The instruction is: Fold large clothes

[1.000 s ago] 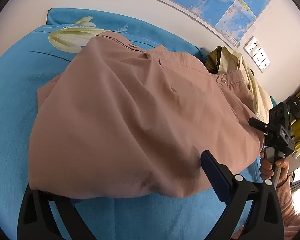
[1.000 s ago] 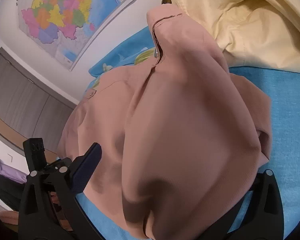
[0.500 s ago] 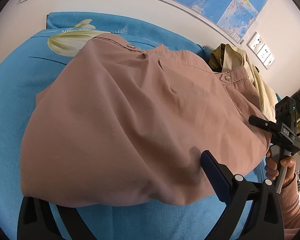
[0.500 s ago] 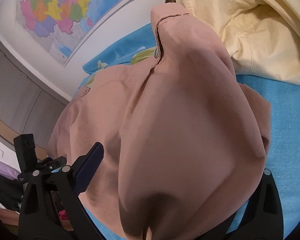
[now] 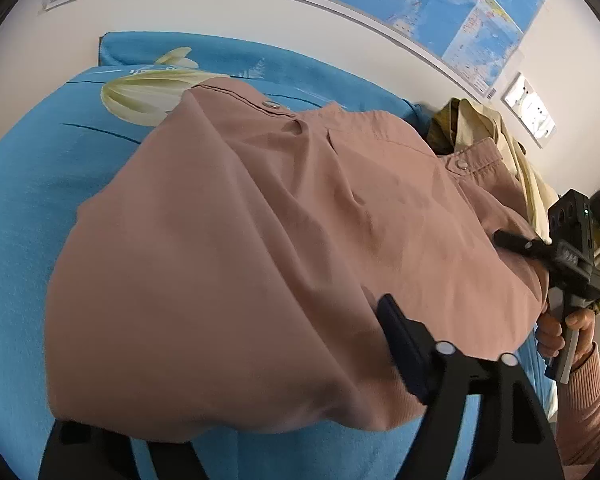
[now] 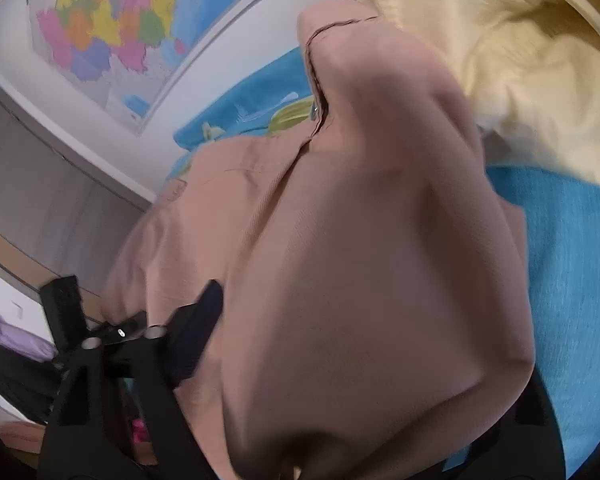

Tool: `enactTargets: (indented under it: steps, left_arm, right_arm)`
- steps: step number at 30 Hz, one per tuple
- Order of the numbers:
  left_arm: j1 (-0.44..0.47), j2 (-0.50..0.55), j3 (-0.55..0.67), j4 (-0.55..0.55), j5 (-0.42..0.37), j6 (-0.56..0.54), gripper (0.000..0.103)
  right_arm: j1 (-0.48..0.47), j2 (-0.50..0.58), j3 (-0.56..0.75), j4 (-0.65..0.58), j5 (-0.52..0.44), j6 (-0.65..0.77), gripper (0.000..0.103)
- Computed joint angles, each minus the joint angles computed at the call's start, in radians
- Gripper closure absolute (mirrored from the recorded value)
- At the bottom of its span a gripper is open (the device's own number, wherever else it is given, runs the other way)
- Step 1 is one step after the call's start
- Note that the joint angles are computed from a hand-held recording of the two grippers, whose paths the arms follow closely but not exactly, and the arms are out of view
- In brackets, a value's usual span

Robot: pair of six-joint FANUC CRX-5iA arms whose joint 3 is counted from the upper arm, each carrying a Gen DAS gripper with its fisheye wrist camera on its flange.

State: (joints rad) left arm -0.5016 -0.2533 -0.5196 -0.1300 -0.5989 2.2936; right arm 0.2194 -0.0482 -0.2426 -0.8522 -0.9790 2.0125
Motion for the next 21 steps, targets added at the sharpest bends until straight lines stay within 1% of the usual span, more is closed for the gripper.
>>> enactTargets:
  steps: [1,2,3,4,5,6,7,8,10,12,15,18,21]
  left_arm:
    - [-0.001,0.000,0.002,-0.005,-0.001,0.009,0.037]
    - [0.002,0.000,0.001,-0.003,0.001,0.012,0.046]
    - [0.006,0.001,0.001,0.002,0.001,0.014,0.051]
    - [0.023,-0.005,-0.013,0.037,0.011,-0.013,0.061]
    - [0.037,-0.011,-0.027,0.073,0.025,-0.040,0.069]
    - [0.051,-0.020,-0.042,0.106,0.041,-0.067,0.072]
    - [0.066,-0.032,-0.055,0.139,0.054,-0.107,0.077]
    - [0.081,-0.043,-0.074,0.187,0.071,-0.158,0.080]
    - [0.117,-0.068,-0.112,0.299,0.100,-0.276,0.083]
    - [0.135,-0.078,-0.114,0.343,0.097,-0.342,0.085]
    - [0.174,-0.088,-0.070,0.379,0.057,-0.436,0.088]
    - [0.208,-0.097,0.005,0.346,0.012,-0.464,0.089]
    - [0.229,-0.080,0.136,0.220,-0.060,-0.425,0.089]
  right_arm:
    - [0.015,0.001,0.001,0.024,0.008,-0.009,0.061]
    - [0.002,0.021,0.017,0.001,-0.026,0.006,0.070]
    - [-0.008,0.033,0.026,-0.017,-0.051,0.018,0.072]
    - [-0.011,0.035,0.029,-0.023,-0.057,0.023,0.077]
    - [-0.024,0.040,0.034,-0.047,-0.073,0.032,0.080]
    - [-0.035,0.041,0.036,-0.066,-0.086,0.037,0.081]
    - [-0.040,0.038,0.036,-0.075,-0.091,0.040,0.082]
    - [-0.043,0.030,0.035,-0.085,-0.096,0.046,0.083]
    - [-0.056,0.022,0.043,-0.112,-0.119,0.057,0.085]
    - [-0.070,0.005,0.057,-0.145,-0.139,0.074,0.086]
    - [-0.072,-0.026,0.097,-0.179,-0.149,0.097,0.089]
    - [-0.030,-0.039,0.157,-0.166,-0.120,0.072,0.089]
    - [0.011,-0.028,0.234,-0.168,-0.091,0.061,0.089]
